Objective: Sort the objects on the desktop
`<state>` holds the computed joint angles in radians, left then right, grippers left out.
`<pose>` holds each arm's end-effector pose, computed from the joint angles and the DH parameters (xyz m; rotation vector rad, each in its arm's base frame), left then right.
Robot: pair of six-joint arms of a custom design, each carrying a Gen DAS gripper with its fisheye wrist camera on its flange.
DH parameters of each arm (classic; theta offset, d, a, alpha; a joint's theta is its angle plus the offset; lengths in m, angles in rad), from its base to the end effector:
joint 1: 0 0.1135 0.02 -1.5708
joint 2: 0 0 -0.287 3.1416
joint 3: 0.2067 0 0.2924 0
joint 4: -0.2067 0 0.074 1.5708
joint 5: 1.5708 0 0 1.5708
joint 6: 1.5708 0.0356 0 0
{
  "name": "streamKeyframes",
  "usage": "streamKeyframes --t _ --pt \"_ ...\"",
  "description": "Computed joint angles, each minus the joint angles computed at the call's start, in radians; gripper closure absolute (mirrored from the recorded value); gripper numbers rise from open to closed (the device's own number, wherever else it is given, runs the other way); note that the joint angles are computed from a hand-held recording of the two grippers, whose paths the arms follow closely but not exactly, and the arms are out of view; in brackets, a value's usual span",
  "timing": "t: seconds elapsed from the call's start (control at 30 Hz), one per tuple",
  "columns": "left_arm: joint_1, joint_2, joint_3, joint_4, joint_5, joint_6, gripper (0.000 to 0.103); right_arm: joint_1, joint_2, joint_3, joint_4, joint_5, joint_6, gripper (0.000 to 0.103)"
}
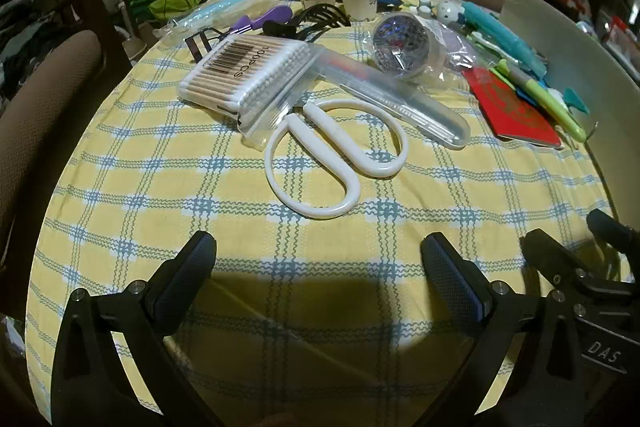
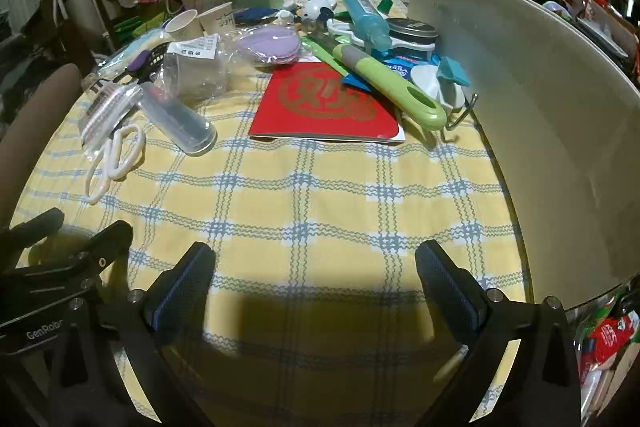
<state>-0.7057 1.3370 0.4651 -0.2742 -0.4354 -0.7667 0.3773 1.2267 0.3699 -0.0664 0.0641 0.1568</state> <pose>0.1828 -0.1360 0.1154 -0.1986 2.5360 0.0486 0.2072 0.0797 0.1193 -0.2480 2.4847 0.1439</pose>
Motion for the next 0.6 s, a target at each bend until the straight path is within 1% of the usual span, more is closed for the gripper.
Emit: streamKeyframes --t 0.6 --pt "0.0 -0.004 -0.003 -0.001 0.0 0.0 0.0 0.0 0.007 0.0 0.007 0.0 0.0 0.0"
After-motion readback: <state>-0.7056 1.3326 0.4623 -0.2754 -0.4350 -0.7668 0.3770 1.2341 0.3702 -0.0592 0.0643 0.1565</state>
